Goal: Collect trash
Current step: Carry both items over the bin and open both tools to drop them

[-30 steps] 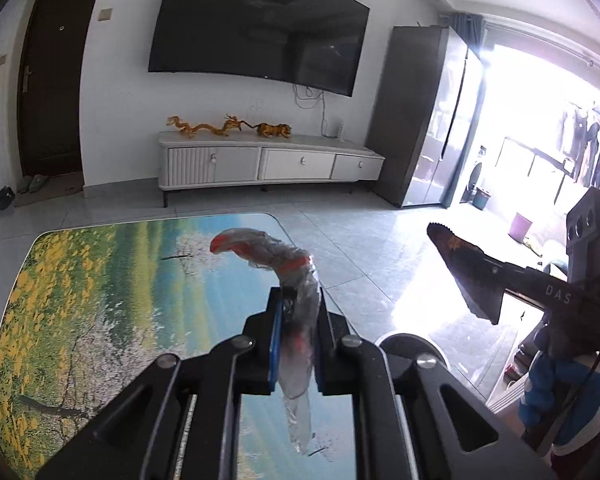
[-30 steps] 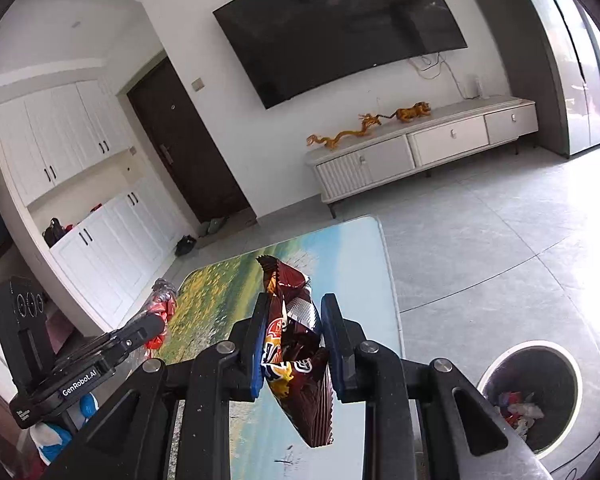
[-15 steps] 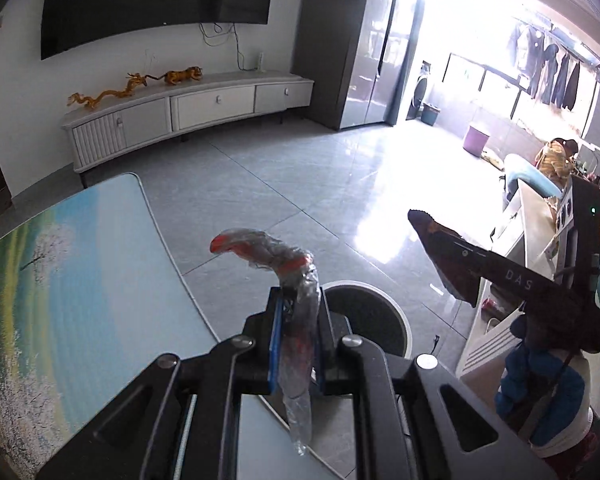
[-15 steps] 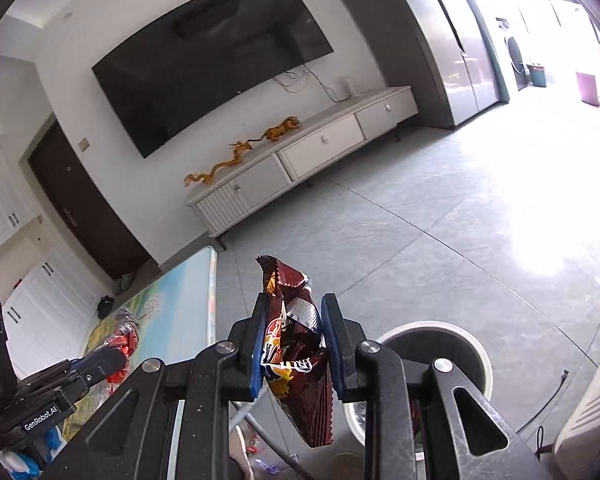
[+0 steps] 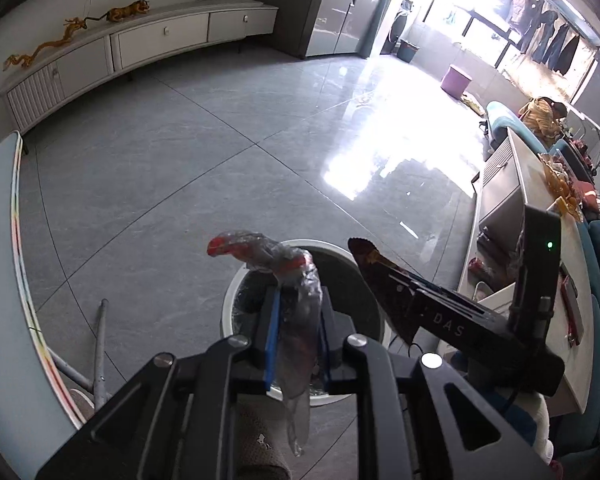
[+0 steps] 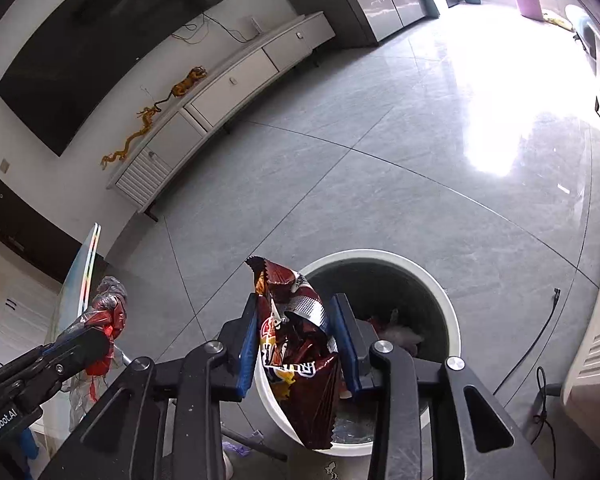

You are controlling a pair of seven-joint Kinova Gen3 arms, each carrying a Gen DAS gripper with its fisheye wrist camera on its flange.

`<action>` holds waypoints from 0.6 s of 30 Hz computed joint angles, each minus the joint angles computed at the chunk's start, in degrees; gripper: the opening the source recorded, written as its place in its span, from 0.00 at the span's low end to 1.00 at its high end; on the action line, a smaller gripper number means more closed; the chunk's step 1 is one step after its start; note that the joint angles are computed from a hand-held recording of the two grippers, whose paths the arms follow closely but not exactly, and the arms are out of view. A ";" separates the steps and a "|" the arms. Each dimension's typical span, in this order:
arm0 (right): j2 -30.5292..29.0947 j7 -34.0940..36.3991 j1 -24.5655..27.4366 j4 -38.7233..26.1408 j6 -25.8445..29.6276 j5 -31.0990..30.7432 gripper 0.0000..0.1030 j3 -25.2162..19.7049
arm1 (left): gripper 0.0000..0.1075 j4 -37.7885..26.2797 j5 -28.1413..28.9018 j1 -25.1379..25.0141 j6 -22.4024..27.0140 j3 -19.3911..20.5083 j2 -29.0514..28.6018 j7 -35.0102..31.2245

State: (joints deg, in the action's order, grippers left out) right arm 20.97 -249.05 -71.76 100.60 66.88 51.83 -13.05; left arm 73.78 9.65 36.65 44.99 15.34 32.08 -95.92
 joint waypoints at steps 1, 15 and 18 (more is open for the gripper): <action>0.01 -0.67 0.19 0.51 -0.45 -0.48 0.39 0.00 | 0.29 -0.79 0.99 -0.61 0.55 0.63 0.92 -0.26; 1.14 -1.73 -0.86 -2.82 3.91 -4.07 0.54 0.12 | 0.54 2.59 4.66 -2.55 -1.77 -0.24 -1.99 0.93; 2.12 1.05 -1.77 -6.54 6.63 -3.48 0.56 0.48 | 0.55 6.87 2.13 -2.28 -4.93 -2.07 -6.19 3.69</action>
